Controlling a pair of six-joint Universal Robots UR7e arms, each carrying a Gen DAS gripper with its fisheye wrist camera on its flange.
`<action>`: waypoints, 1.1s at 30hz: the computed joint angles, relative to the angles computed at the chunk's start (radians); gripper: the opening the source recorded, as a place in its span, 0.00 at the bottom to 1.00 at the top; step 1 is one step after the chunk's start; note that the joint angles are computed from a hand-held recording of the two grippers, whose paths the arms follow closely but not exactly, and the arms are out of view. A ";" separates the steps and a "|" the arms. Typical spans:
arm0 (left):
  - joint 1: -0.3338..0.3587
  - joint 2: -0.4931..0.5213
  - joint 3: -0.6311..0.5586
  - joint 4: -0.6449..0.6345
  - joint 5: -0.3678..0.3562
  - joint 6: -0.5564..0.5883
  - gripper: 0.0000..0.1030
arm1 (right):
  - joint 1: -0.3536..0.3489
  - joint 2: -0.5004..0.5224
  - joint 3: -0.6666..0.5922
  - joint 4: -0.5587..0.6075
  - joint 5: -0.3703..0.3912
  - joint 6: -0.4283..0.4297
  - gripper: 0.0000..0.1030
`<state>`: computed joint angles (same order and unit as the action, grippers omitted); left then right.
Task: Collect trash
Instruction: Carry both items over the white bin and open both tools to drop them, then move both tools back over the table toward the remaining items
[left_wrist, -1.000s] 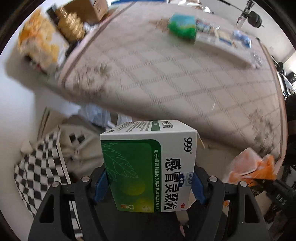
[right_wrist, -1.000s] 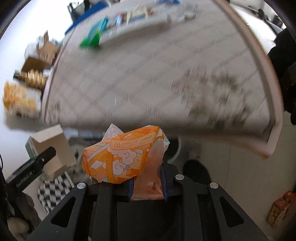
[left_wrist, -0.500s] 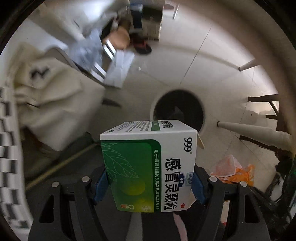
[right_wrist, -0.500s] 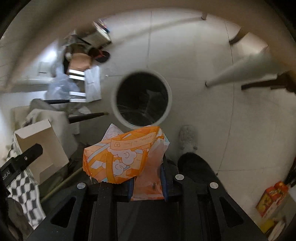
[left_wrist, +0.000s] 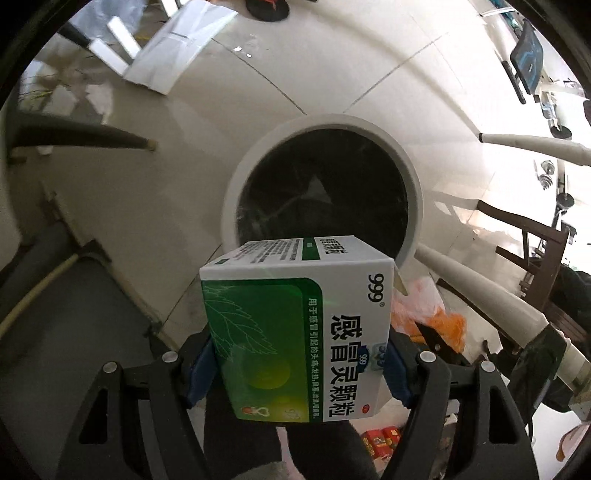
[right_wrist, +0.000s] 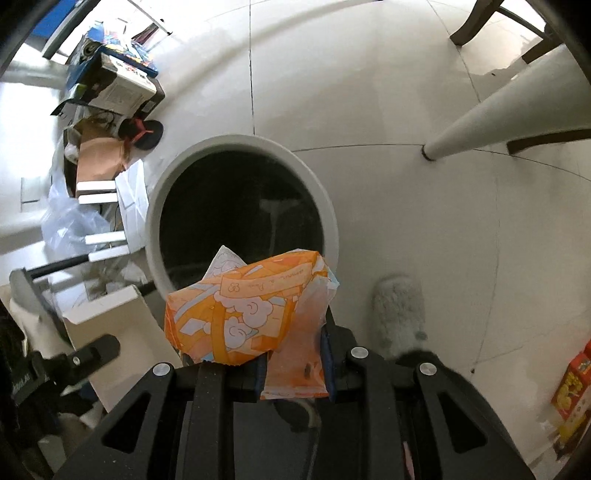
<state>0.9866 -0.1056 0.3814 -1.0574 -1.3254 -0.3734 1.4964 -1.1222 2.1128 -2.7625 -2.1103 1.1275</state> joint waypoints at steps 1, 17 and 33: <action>0.002 0.020 -0.025 0.009 0.005 0.003 0.83 | -0.013 0.012 -0.005 -0.016 0.001 -0.016 0.27; -0.074 -0.182 0.309 -0.164 0.337 0.110 0.96 | 0.029 0.052 -0.079 0.058 -0.086 -0.217 0.96; -0.182 -0.363 0.364 -0.071 0.403 0.151 0.96 | 0.301 -0.051 -0.291 0.728 -0.215 0.066 0.97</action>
<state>0.8048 -0.4685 0.7457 -1.1281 -0.9221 -0.2226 1.7978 -1.1730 1.8218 -2.0341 -2.3250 1.1940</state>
